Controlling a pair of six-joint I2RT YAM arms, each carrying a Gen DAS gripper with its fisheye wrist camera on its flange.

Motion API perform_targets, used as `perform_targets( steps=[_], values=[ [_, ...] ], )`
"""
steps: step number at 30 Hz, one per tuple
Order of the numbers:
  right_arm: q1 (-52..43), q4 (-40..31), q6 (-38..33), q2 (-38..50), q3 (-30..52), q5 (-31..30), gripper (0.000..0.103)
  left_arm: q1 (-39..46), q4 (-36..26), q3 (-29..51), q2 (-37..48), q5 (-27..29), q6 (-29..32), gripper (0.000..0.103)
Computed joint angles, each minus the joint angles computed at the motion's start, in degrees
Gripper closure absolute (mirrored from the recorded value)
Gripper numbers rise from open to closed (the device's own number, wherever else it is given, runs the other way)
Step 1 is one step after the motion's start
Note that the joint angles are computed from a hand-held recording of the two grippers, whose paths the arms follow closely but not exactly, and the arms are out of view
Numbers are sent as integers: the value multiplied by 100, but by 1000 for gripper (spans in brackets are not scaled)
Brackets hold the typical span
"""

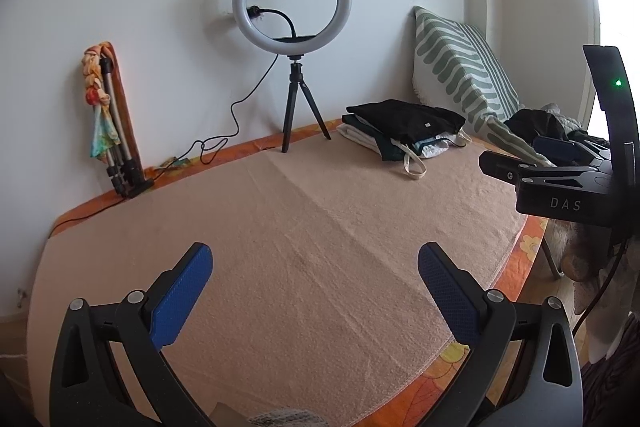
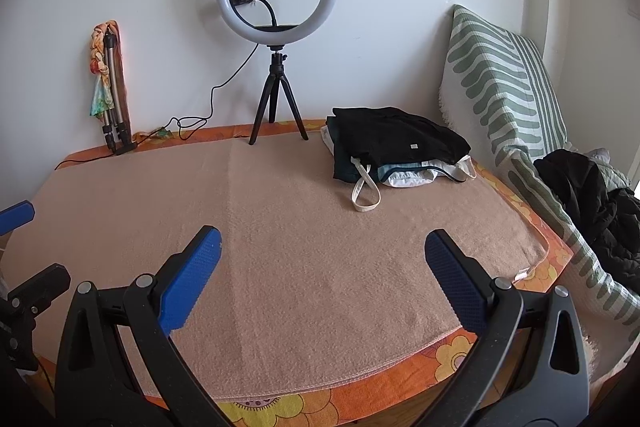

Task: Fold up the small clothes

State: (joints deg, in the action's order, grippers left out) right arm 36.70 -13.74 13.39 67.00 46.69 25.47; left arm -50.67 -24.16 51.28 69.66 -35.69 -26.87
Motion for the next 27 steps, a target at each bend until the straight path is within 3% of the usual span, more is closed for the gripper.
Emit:
perform_targets(
  steps=[27],
  values=[
    [46, 58, -18, 13, -37, -16, 0, -107, 18, -14, -7, -118, -3, 1]
  ],
)
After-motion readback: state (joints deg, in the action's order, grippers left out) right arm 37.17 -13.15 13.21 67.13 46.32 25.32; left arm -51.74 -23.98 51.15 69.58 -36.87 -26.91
